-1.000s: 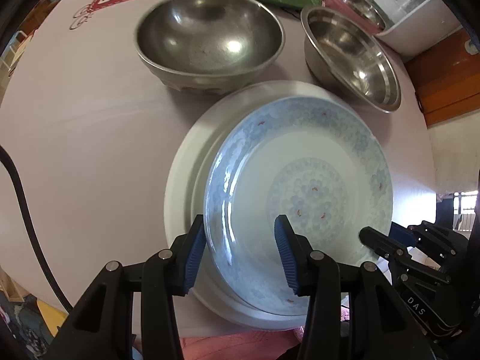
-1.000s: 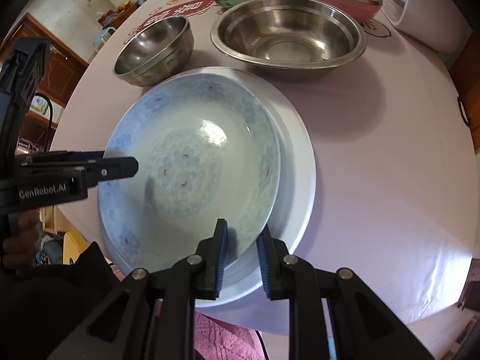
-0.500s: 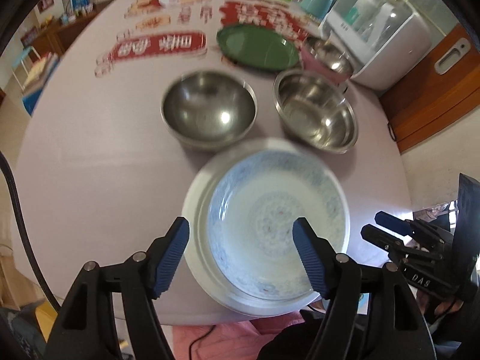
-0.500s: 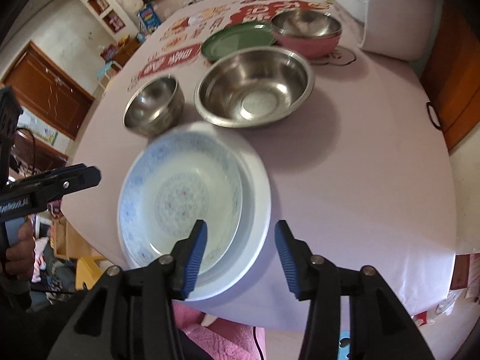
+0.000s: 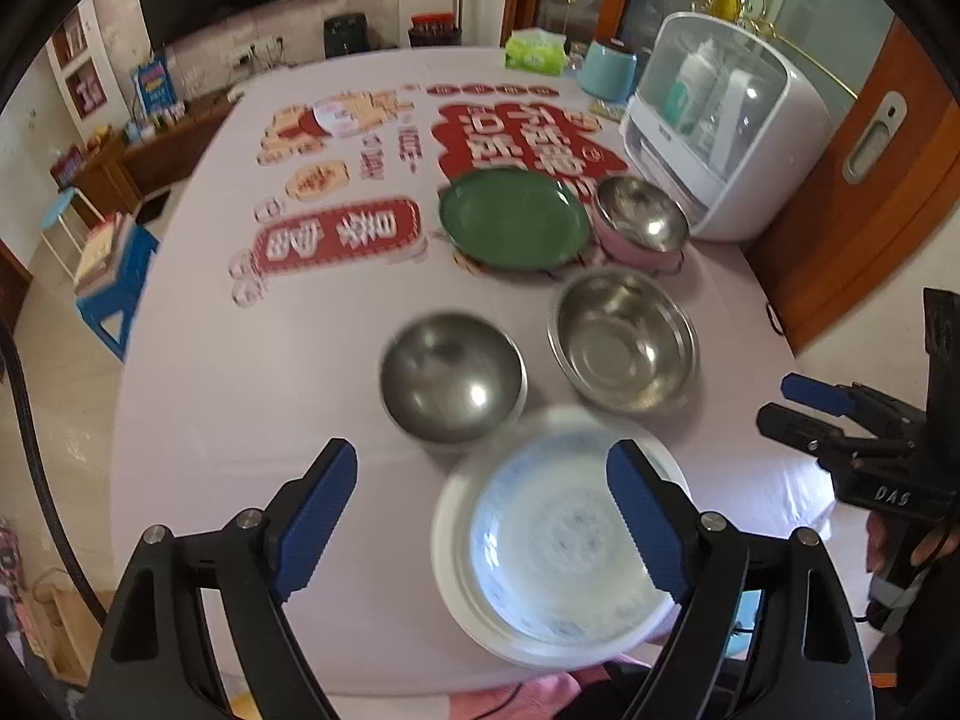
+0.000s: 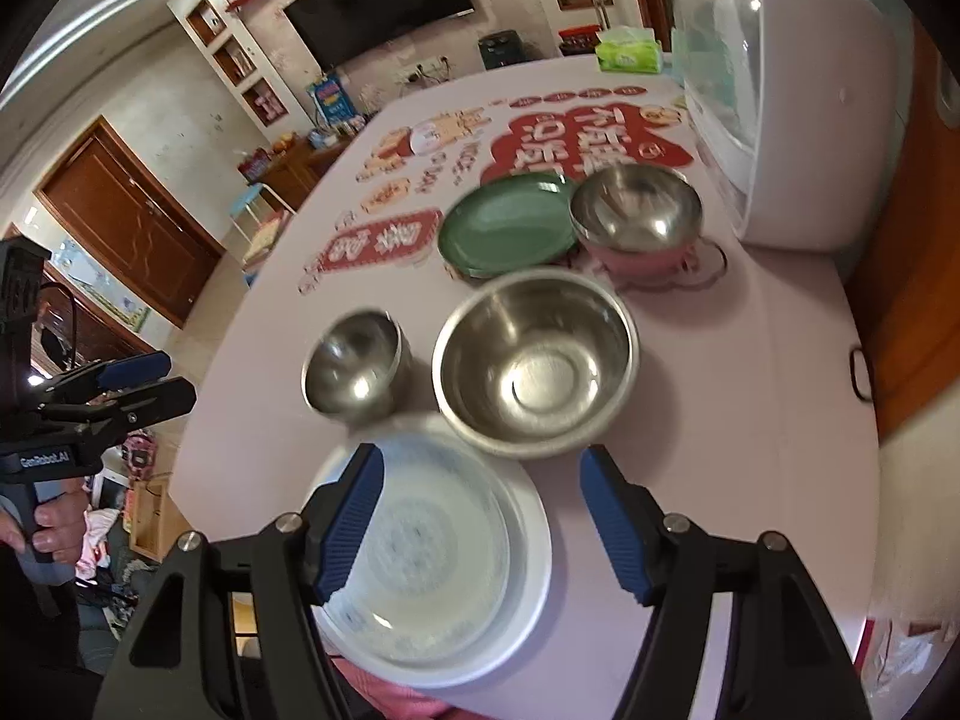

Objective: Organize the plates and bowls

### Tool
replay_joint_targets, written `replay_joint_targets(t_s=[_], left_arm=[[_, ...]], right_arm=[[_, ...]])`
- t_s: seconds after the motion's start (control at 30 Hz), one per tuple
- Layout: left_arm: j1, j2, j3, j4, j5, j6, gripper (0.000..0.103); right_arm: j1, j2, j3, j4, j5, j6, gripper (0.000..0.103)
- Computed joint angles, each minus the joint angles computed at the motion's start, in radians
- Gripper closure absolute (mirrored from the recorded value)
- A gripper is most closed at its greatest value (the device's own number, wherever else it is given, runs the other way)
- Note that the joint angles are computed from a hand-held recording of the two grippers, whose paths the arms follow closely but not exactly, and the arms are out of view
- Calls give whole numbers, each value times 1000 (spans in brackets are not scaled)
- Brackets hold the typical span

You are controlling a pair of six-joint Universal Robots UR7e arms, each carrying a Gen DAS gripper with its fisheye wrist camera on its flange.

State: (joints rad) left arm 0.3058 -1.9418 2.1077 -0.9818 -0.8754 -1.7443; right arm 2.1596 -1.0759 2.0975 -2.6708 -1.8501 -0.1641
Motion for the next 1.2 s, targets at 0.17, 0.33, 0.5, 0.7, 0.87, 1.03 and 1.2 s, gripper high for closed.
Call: replay_joint_targets(t_s=[0.17, 0.33, 0.5, 0.7, 0.87, 1.03, 1.2], left_arm=[[63, 15, -73, 51, 59, 59, 18], [142, 31, -133, 48, 121, 159, 18], [239, 45, -172, -12, 178, 283, 18], [377, 58, -179, -200, 235, 502, 18], [497, 64, -142, -460, 266, 728, 18], [633, 105, -94, -798, 251, 984, 18], [735, 171, -56, -1071, 193, 1196, 18]], right_arm=[[3, 45, -88, 4, 23, 27, 35], [5, 114, -179, 24, 7, 48, 34], [3, 195, -267, 55, -9, 79, 34], [-11, 285, -362, 102, -11, 117, 34], [-31, 357, -430, 136, -10, 146, 34], [-52, 422, -492, 181, -8, 178, 34], [-72, 464, -534, 204, -2, 201, 34]])
